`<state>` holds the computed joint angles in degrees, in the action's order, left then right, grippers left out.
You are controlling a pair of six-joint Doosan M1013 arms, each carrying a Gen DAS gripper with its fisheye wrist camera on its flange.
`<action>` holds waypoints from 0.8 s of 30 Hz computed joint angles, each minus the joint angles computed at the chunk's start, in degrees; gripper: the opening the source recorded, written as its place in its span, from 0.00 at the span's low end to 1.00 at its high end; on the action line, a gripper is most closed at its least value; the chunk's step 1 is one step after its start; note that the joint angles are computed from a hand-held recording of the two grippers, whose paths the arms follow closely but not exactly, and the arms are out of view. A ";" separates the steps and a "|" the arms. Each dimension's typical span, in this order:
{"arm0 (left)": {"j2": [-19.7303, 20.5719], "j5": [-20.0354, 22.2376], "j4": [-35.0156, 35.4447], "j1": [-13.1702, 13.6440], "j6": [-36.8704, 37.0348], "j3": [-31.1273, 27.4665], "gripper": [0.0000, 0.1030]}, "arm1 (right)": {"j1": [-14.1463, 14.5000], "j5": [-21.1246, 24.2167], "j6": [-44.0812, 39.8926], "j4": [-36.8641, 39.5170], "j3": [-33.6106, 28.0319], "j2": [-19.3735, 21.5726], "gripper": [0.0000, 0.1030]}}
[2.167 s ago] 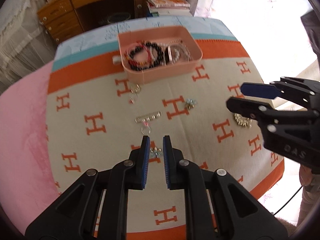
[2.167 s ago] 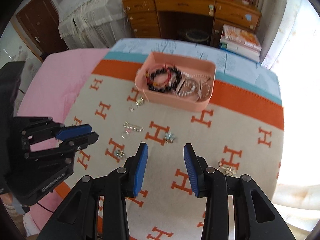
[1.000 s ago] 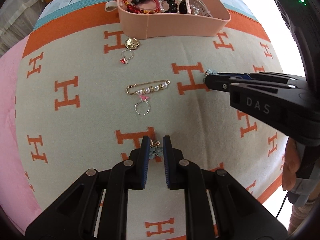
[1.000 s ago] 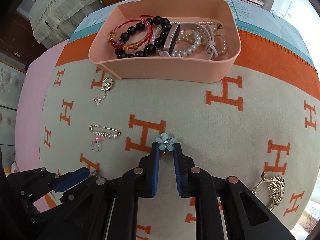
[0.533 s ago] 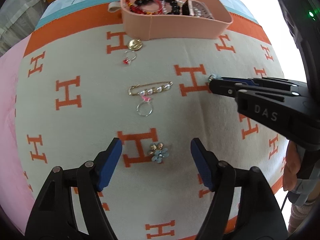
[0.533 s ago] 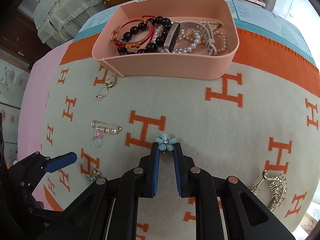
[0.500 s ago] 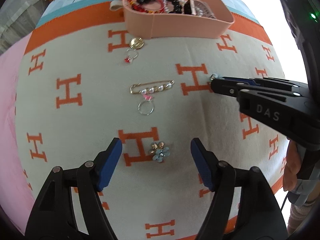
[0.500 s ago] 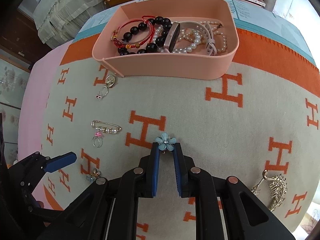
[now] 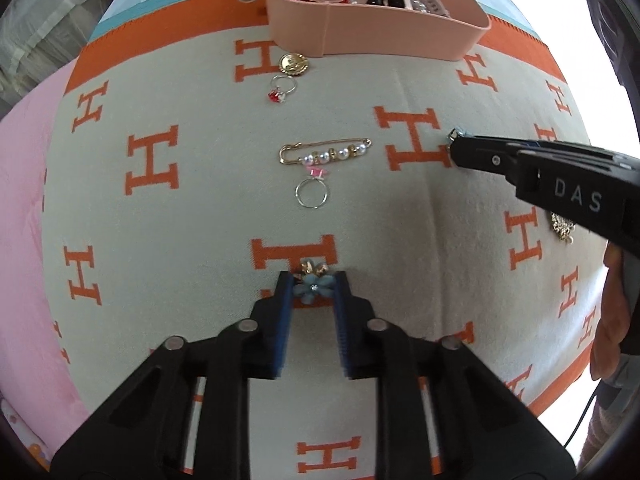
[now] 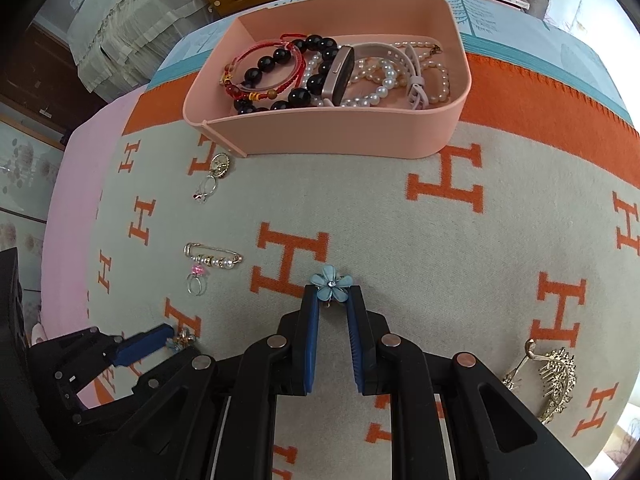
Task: Organize jewelry
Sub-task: 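Carry the brooch and charm into the pink tray and open both grippers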
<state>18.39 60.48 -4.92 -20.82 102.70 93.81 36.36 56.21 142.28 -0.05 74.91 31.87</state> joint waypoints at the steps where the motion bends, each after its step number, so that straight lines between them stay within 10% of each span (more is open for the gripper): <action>1: -0.07 -0.17 0.06 -0.22 -0.11 -0.02 0.16 | -0.07 -0.13 0.01 0.10 0.16 -0.13 0.14; 17: 3.18 -10.89 -11.42 1.00 -4.19 -12.27 0.16 | -0.55 -6.84 13.79 -19.37 -0.45 -4.25 0.14; 24: 8.51 -9.50 -13.59 0.29 -4.05 -16.88 0.16 | -3.44 -9.26 13.28 -15.27 0.03 -3.33 0.14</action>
